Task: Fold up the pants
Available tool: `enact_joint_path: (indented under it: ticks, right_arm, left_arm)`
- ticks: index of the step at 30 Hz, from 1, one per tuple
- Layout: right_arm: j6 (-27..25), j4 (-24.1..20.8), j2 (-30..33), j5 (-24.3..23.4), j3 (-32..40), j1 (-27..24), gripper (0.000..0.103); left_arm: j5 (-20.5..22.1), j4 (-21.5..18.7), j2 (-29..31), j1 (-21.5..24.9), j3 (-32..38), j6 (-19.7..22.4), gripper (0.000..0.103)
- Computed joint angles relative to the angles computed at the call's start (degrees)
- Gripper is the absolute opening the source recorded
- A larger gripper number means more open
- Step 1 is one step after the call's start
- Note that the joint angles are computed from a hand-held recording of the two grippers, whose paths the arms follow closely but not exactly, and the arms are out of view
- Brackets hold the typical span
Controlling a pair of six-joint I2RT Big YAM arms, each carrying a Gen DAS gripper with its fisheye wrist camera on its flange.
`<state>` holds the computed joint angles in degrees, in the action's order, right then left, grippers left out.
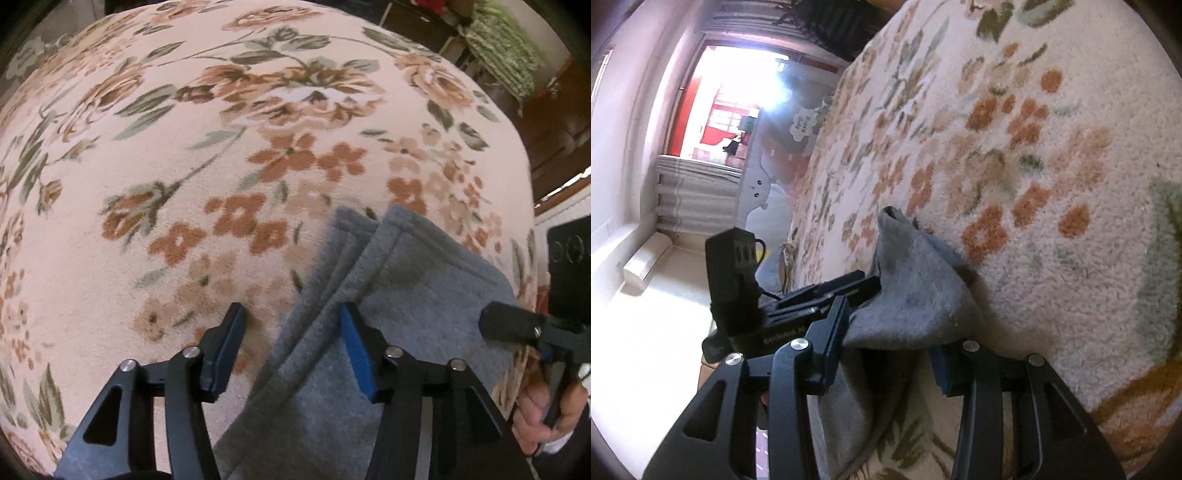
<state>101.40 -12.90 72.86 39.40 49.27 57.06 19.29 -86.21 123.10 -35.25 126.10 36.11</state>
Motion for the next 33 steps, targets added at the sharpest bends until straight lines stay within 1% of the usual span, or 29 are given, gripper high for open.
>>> enact_joint_path:
  ticks: [1, 2, 3, 5, 6, 7, 9, 12, 14, 15, 19, 22, 23, 26, 28, 30, 33]
  right_arm:
    - [0.0, 0.5, 0.0, 0.1, -0.2, 0.0, 0.042]
    - [-0.2, 1.2, -0.1, 0.3, -0.5, 0.1, 0.041]
    - [-0.6, 1.8, -0.1, 0.3, -0.5, -0.1, 0.038]
    - [-1.0, 1.9, -0.2, 0.3, -0.9, -0.1, 0.027]
    - [-1.0, 1.5, -0.4, 0.3, -0.9, -0.1, 0.020]
    - [-1.1, 1.4, -0.6, 0.4, -1.0, 0.1, 0.019]
    - [-2.0, 1.2, -1.0, 1.1, -1.1, 0.5, 0.016]
    - [-4.7, 0.0, -0.9, 1.9, 0.6, 1.1, 0.015]
    - [-6.4, -0.4, -1.0, 2.3, 1.6, 1.4, 0.015]
    - [-7.1, -0.6, -0.9, 2.4, 2.2, 1.5, 0.015]
    - [-10.4, 0.2, -0.5, 2.3, 4.4, 2.1, 0.015]
    - [-13.5, 2.2, 0.5, 1.6, 6.4, 2.6, 0.015]
    - [-14.2, 2.2, 1.0, 1.4, 7.4, 2.6, 0.015]
    - [-17.4, 3.7, 2.7, -0.1, 10.3, 3.0, 0.015]
    - [-19.9, 5.6, 4.4, -2.1, 12.6, 3.0, 0.015]
    - [-21.7, 6.5, 5.9, -3.7, 14.7, 3.0, 0.015]
    - [-24.9, 6.4, 9.4, -6.5, 19.5, 3.2, 0.015]
  left_arm:
    - [1.2, -1.2, 0.2, 0.3, 0.4, 0.4, 0.040]
    - [2.1, -2.2, 0.2, 0.4, 0.6, 1.0, 0.036]
    - [3.0, -3.4, 0.4, 0.5, 0.9, 2.3, 0.029]
    - [2.6, -3.3, -0.1, 0.5, 0.1, 3.7, 0.023]
    - [2.3, -3.2, -0.6, 0.6, -0.4, 4.4, 0.016]
    - [2.4, -3.2, -0.8, 0.7, -0.6, 4.5, 0.013]
    - [3.2, -3.1, -1.5, 1.1, -1.2, 4.4, 0.010]
    - [4.2, -2.2, -3.1, 1.4, -3.1, 4.2, 0.009]
    - [4.9, -2.6, -3.4, 1.7, -2.9, 4.6, 0.008]
    - [5.4, -2.2, -4.4, 2.0, -4.0, 4.8, 0.008]
    - [7.4, -1.2, -7.2, 3.8, -6.3, 4.9, 0.008]
    - [9.1, -0.6, -9.4, 5.7, -8.0, 4.7, 0.008]
    - [9.7, -0.3, -9.9, 6.2, -8.3, 4.3, 0.008]
    - [12.0, 0.1, -12.0, 8.7, -9.5, 3.8, 0.008]
    - [13.4, 0.5, -13.5, 10.8, -10.7, 3.8, 0.008]
    - [15.0, 1.1, -15.0, 12.6, -12.1, 3.2, 0.008]
    - [16.8, 2.0, -16.9, 15.3, -14.6, 2.6, 0.009]
